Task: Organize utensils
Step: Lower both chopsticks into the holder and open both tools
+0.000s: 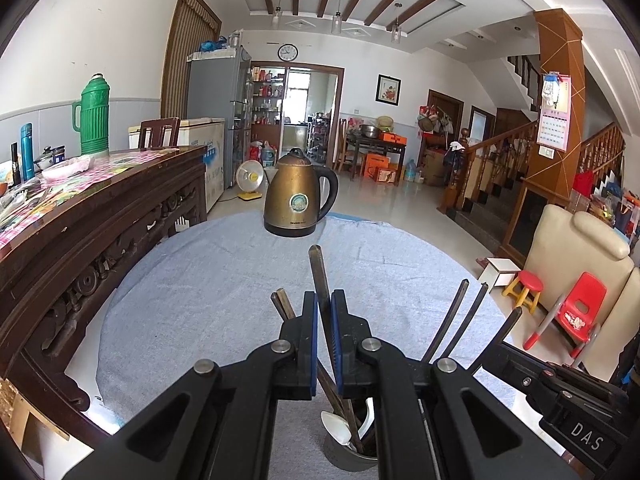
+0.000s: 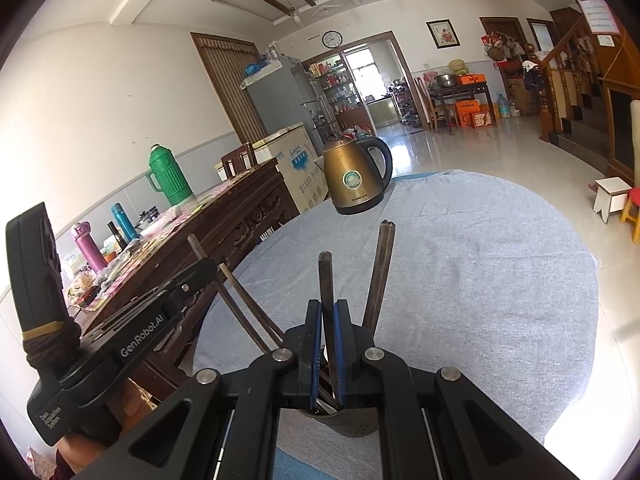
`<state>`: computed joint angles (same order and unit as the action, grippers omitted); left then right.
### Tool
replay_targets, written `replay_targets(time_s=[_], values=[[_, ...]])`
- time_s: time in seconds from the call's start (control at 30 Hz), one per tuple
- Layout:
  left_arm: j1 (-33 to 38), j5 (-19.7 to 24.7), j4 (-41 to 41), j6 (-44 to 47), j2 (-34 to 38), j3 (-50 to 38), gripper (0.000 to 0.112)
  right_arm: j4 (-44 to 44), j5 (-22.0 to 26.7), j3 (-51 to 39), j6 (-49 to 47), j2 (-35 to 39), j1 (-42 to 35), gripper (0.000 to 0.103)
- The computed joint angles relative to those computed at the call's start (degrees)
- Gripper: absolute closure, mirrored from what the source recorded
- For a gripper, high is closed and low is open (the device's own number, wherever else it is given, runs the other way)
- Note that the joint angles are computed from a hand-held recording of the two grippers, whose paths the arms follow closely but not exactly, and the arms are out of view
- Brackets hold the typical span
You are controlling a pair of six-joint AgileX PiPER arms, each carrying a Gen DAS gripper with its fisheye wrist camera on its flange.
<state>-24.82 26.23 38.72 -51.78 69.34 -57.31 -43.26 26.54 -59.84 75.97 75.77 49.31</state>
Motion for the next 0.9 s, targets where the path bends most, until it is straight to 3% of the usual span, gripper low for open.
replay_targets(time_s=[0.37,0.57,0.73,0.83,0.9], values=[[0.54,-0.22,-0.98,1.3,0.18,-0.01,0.105,-0.97,0.16,-0.11,0.64,0.33,-0.13,0.096],[2.43,-0.37,-7.49,8.49,1.03,-0.86,0.102,-0.91,-0.03,-0.04,0.75,0.69,-0.14,0.093],[1.79,1.27,-3.36,4.82,1.14,-0.83,0.064,-1.56,0.18,-0.06,1.82,1.24,-0.06,0.093],[0.88,2.32,1.29,1.29,0.71,-0.63,0.05,-2.27,-0.33,0.48,3.23,1.03,-0.37,0.086],[0.22,3.45,4.04,-0.95,0.53,-0.54,0.046,-3.83,-0.1,1.01,5.78,0.81,-0.55,0.076]])
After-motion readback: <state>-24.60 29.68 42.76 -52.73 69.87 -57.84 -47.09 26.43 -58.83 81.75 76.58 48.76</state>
